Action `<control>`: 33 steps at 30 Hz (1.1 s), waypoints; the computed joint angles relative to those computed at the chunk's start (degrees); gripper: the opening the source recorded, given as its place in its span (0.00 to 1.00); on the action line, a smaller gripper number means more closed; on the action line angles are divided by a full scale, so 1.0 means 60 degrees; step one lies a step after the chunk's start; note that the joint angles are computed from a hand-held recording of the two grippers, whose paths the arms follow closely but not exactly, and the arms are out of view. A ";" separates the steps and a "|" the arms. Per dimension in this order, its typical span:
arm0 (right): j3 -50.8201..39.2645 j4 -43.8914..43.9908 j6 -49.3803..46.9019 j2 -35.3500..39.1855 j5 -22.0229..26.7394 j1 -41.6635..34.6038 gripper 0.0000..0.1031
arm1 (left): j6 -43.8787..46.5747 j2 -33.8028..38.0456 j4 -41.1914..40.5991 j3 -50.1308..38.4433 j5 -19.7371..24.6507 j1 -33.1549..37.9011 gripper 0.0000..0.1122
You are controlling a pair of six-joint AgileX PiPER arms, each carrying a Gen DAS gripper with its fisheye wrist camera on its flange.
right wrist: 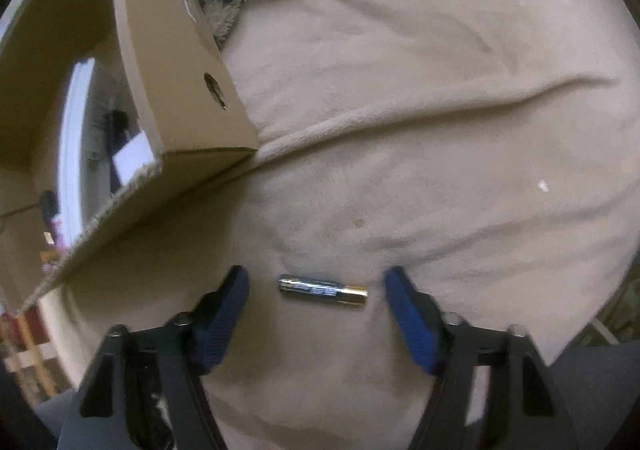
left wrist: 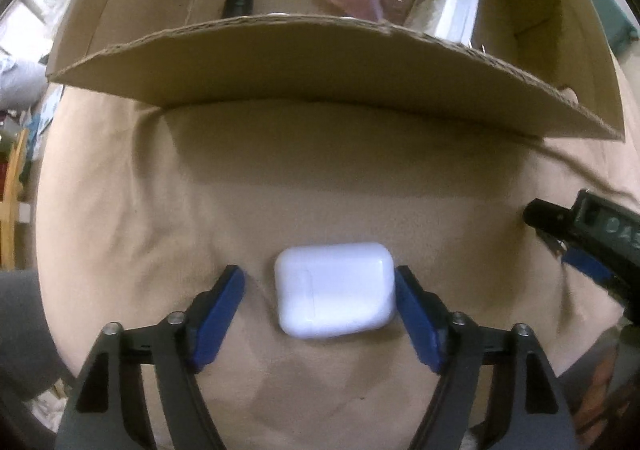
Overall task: Organize rigid objects
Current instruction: 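Grasp the white earbud case with left tool while right grasps the gold battery, then carry earbud case and battery into the box and open both tools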
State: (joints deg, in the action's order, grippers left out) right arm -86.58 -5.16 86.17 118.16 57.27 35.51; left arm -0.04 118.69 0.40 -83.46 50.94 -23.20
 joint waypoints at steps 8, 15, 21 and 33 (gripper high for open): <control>-0.0935 -0.0589 -0.0257 0.0504 0.0947 0.0367 0.44 | 0.0295 0.0431 -0.0054 -0.0982 0.0896 0.0117 0.46; -0.0675 -0.0892 -0.0174 0.0144 0.0572 0.0718 0.43 | 0.0446 0.0281 0.0219 -0.0835 0.0671 0.0433 0.46; -0.0725 -0.1113 0.0037 -0.0103 0.0470 0.1109 0.43 | 0.0649 0.0000 0.0090 -0.0575 0.0637 0.1237 0.46; -0.2035 -0.2451 0.0023 -0.0711 0.1296 0.2293 0.43 | 0.1233 -0.1066 -0.0336 -0.0862 0.0605 0.2576 0.46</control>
State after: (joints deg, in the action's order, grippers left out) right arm -98.79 -19.87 86.31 113.90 65.05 49.27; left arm 7.36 112.29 -1.62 -88.64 54.57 -7.74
